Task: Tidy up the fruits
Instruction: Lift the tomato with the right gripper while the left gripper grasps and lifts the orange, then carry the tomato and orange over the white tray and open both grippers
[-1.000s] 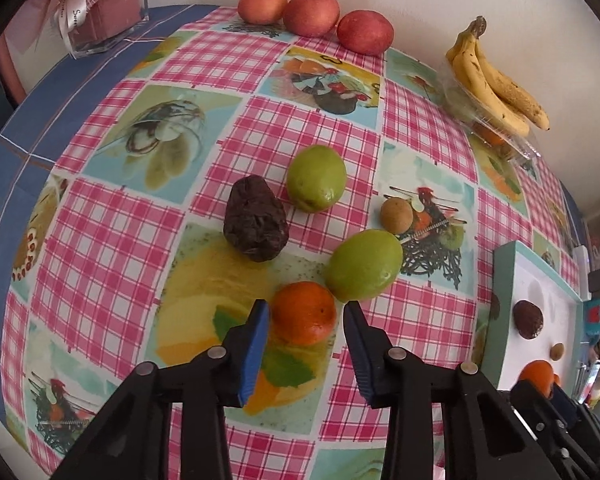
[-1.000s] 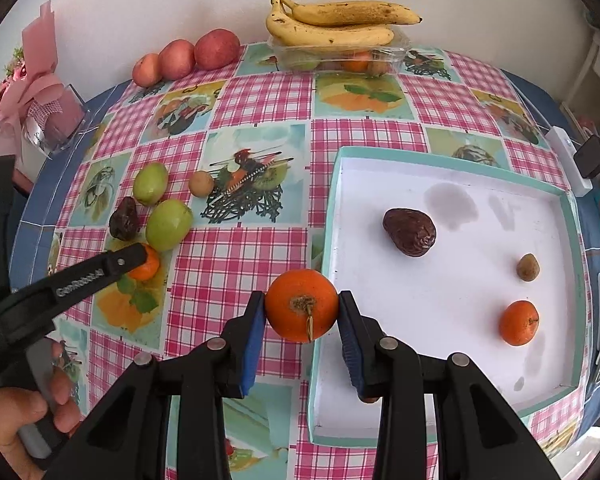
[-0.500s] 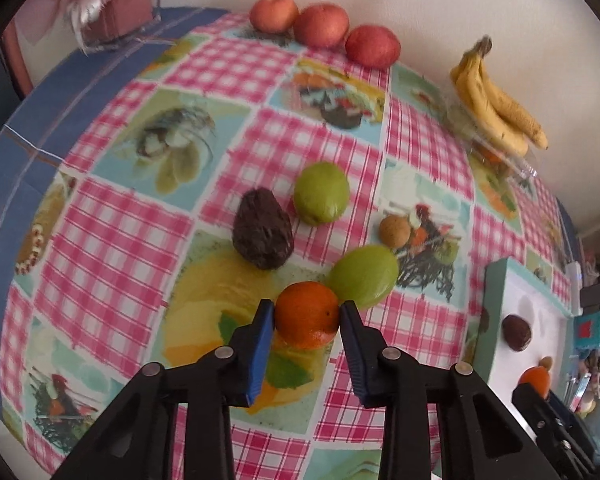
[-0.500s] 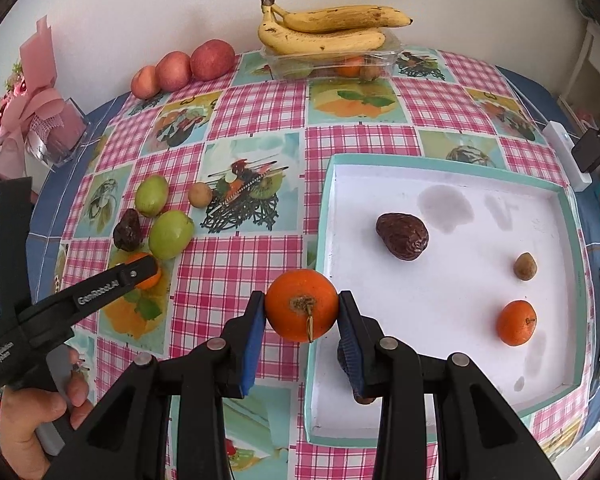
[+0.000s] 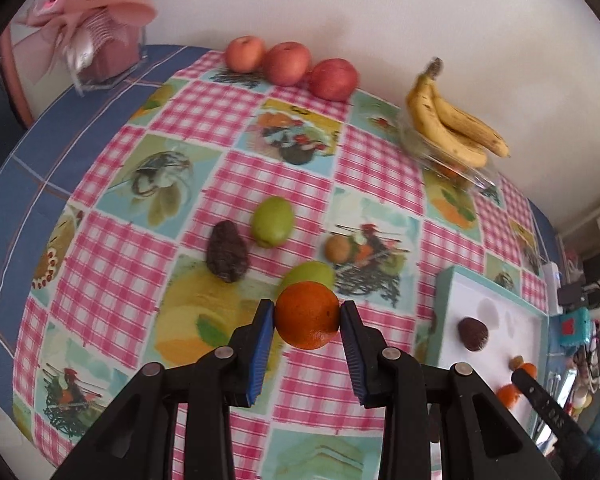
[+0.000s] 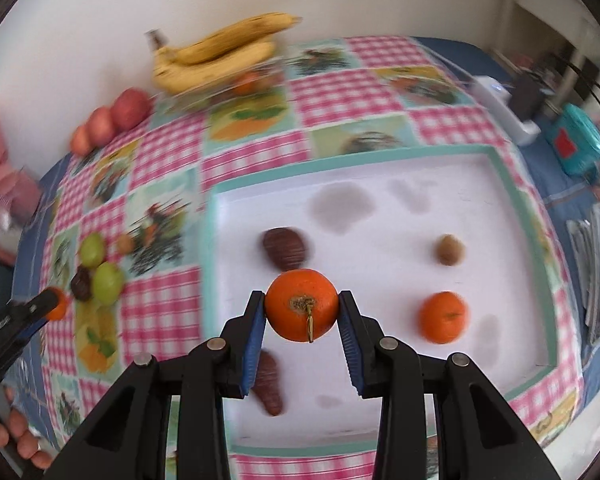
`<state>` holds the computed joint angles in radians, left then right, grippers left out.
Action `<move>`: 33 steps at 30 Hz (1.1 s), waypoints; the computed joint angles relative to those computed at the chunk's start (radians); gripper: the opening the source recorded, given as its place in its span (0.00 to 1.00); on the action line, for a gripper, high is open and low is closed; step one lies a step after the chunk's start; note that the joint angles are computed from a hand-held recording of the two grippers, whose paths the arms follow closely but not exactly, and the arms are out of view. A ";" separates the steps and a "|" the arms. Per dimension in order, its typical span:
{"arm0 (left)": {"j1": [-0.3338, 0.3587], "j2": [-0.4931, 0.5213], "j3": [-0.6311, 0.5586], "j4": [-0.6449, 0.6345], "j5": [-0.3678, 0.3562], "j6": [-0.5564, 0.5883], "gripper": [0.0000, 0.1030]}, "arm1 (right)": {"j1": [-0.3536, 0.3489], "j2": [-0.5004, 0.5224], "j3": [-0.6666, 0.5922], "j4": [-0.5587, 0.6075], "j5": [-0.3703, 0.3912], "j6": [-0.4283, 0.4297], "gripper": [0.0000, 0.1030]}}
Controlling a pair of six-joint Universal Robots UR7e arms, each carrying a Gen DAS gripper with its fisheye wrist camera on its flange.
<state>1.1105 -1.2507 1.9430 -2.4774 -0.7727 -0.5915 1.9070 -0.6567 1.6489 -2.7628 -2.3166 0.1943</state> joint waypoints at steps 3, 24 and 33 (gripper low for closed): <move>-0.019 0.027 -0.010 -0.002 -0.009 0.015 0.35 | -0.017 -0.028 0.022 -0.009 -0.026 0.022 0.36; -0.152 0.230 -0.038 -0.107 -0.137 0.238 0.35 | -0.093 -0.164 0.142 -0.136 -0.151 0.101 0.37; -0.130 0.313 -0.056 -0.108 -0.134 0.275 0.35 | -0.121 -0.152 0.137 -0.079 -0.120 0.123 0.37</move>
